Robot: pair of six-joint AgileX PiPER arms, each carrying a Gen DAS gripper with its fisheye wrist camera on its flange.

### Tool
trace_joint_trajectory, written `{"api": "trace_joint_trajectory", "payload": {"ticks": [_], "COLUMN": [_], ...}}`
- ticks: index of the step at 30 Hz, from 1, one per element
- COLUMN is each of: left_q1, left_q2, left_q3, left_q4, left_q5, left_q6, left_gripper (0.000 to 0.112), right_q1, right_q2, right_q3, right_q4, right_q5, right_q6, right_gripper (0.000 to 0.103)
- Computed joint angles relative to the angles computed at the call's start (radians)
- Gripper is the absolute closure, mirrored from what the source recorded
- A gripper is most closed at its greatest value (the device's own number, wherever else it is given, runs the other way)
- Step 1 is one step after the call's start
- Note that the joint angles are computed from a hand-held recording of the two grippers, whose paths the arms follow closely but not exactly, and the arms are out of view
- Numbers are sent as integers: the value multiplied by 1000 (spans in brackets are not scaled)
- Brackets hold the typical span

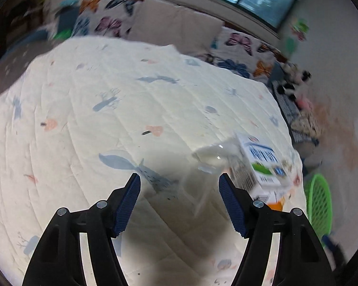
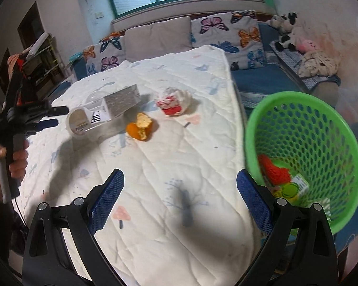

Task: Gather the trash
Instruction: 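Move back over the quilt and grasp the round clear cup with the left tool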

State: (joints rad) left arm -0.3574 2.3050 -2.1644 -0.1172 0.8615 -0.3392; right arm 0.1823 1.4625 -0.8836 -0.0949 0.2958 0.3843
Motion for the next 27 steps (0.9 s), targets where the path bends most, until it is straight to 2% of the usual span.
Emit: {"api": "trace_joint_trajectory", "payload": {"ticks": [2,9,11,14,23,27], "left_q1": [15,43,49,38,20,20], "left_q2": [59,175,171,167,180,177], "left_q3": [-101,-286,-271,-267,-253,-229], "left_q4": [-21,-79,-120,-107,-137,-167], "left_q5": [65,156,142,133,100,79], "left_q6": [-52,-187,-183,-171,32,124], "left_gripper": [43,43,43,43,43,58], "right_q1": [8,12,9,-1,-8,2], "right_q2": [17,59,65,75,99,110], "right_q3": [-13,-32,-33,-37,-47,-63], "right_q4": [18,95,118,152,197,174], "right_q5": [-4,-13,-15,-17,-15,-9], "right_q6": [-18,-98,-122,-156,-199,-177], "right_gripper": [8,8,8,8,8,8]}}
